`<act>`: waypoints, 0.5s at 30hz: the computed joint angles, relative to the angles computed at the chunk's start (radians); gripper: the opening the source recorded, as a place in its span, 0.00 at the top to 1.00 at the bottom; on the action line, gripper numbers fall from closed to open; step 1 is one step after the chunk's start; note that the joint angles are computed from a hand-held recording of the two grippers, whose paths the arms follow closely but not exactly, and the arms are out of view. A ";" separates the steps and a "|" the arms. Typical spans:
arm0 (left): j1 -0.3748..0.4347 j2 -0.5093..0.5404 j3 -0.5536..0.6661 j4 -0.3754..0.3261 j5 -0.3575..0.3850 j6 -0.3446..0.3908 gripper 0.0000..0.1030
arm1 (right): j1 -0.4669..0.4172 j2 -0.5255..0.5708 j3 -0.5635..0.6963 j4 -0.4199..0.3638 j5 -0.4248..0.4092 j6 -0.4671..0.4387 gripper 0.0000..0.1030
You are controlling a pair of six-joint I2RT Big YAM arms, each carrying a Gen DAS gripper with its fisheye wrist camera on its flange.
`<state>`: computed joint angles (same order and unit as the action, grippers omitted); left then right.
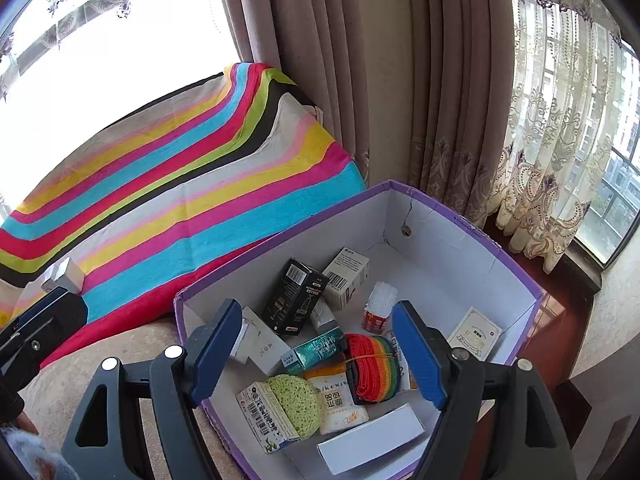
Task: Organize objects
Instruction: 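Carry the white cube and rainbow roll into the storage box, release both, then grasp the white printed cube with left tool while right tool grasps the silver cube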
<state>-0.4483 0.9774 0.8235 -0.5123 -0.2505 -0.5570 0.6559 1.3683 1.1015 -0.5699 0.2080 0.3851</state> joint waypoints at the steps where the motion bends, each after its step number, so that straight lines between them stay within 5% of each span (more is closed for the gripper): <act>1: 0.018 -0.011 -0.003 -0.010 -0.002 0.000 0.33 | 0.004 0.002 0.003 -0.003 0.000 -0.001 0.24; 15: 0.336 -0.142 -0.043 -0.110 0.029 0.085 0.33 | 0.080 0.046 0.066 -0.025 0.006 -0.035 0.23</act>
